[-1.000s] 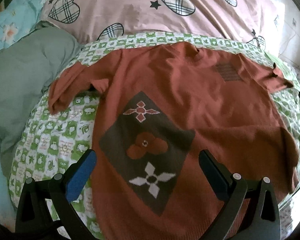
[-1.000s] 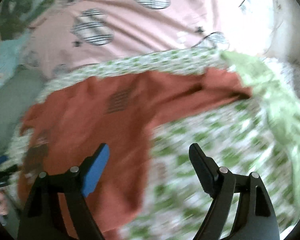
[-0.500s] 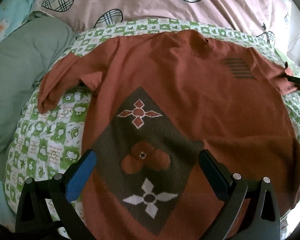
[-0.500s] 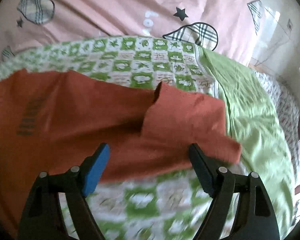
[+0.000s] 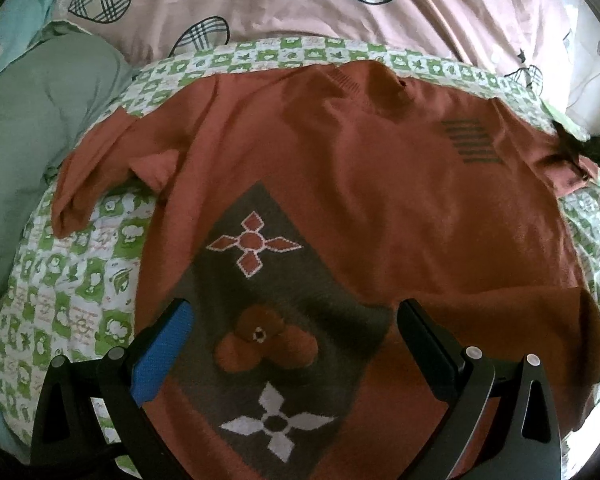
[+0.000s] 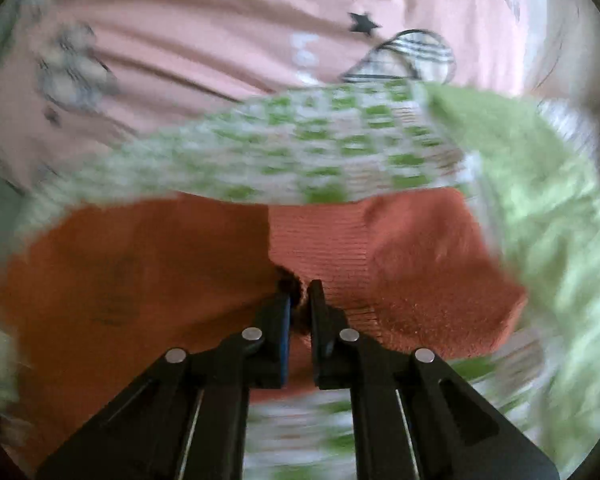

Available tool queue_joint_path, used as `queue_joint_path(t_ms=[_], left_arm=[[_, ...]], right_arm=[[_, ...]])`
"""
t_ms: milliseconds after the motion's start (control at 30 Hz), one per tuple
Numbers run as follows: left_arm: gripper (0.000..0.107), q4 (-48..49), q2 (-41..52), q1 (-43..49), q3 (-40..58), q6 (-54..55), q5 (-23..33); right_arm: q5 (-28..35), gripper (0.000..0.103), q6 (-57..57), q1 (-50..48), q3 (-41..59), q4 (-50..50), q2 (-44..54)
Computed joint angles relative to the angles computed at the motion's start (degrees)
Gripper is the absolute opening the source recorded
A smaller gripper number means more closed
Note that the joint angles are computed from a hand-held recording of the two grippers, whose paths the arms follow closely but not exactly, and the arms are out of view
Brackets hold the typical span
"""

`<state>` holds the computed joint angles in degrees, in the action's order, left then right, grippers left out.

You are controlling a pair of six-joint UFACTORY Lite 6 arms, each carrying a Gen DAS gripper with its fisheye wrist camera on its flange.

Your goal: Fold small clothes

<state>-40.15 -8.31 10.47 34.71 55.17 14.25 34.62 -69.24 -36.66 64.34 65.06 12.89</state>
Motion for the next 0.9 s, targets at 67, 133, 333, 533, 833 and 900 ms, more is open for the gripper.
queue_joint_path(t_ms=[67,133,333,533,833,900], left_arm=[[0.102,-3.86,0.51,1.03,0.64,3.82,0.9],[0.102,-8.1,0.92,2.84,1.56,8.1,2.72],[0.102,-18.33,3.75,10.36,5.75,20.11,11.06],[0.102,-22.66,10.72,14.25,12.27,25.09,18.77],[0.102,-24.66,29.94,12.08,29.19,23.59,20.03],[0.102,-22.51,36.86,10.69,36.25,19.15,20.37]], right_arm=[[4.16,0.009,0.2,3.72,-2.36,4.89,-2.66],[4.99,0.009,0.89,10.32,-4.14,9.23,-4.82],[2.32,0.009,2.77,33.92,1.25,23.12,1.98],[-0.76,0.009,8.84,49.44,20.7,27.64,21.43],[-3.25,0.04,24.35,55.37,38.38,15.2,36.89],[-3.6,0.048,17.19,54.21,30.28,21.01,31.53]])
